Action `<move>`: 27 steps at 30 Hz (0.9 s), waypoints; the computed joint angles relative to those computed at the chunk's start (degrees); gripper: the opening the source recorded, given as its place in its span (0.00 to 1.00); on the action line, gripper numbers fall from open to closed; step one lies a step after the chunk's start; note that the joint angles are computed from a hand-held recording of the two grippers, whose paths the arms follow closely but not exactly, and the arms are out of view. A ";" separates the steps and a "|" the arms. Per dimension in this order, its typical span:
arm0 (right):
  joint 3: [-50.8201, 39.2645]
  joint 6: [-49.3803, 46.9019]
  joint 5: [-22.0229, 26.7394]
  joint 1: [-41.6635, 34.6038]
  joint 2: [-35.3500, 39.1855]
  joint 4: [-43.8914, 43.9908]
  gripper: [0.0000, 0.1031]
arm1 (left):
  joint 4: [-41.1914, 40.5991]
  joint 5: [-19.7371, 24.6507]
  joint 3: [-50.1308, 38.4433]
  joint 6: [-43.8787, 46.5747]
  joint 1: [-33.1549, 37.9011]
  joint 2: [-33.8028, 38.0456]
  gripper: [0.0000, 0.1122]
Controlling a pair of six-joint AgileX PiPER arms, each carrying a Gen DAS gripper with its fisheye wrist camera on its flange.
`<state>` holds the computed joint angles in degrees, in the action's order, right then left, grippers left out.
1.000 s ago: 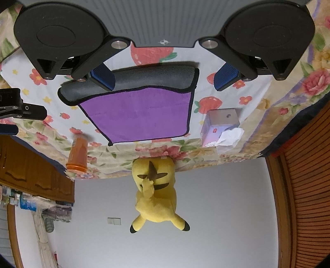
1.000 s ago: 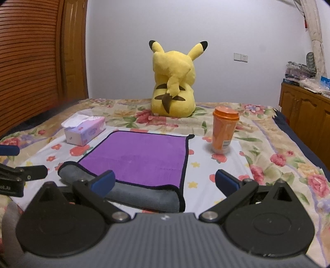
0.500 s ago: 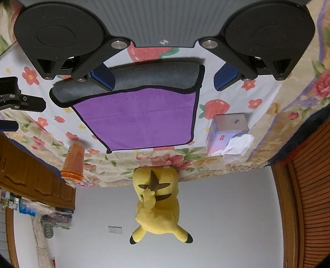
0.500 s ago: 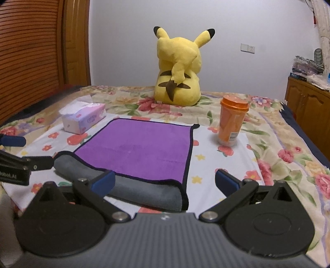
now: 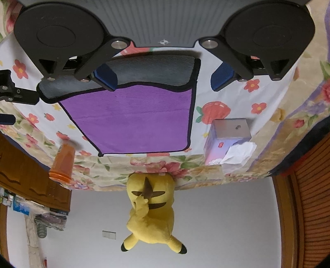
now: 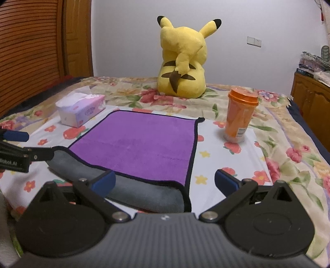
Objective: Fold towel
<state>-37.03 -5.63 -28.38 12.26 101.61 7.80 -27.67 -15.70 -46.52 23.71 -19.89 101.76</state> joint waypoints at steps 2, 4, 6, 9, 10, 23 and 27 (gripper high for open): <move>-0.82 0.58 0.66 -0.51 0.52 -1.07 0.98 | 1.16 0.67 -0.92 -1.19 0.71 0.69 0.88; -1.91 1.18 1.63 -1.00 1.21 -2.08 0.87 | 3.72 1.45 -1.62 -3.45 1.48 1.19 0.85; -2.98 1.74 2.51 -1.41 2.00 -2.80 0.87 | 4.46 1.97 -2.36 -3.76 2.01 1.83 0.83; -4.22 2.96 3.27 -2.04 2.99 -3.99 0.87 | 4.75 2.49 -3.58 -3.62 2.67 2.92 0.80; -4.65 3.53 3.61 -2.26 3.28 -4.52 0.87 | 4.99 2.63 -3.91 -3.79 2.82 3.24 0.80; -8.51 10.35 7.76 -3.92 5.92 -12.94 0.84 | 5.15 4.30 -8.71 -1.23 4.92 7.88 0.79; -9.92 12.03 9.20 -4.49 6.93 -14.64 0.84 | 6.45 6.18 -10.43 -0.96 5.68 9.38 0.74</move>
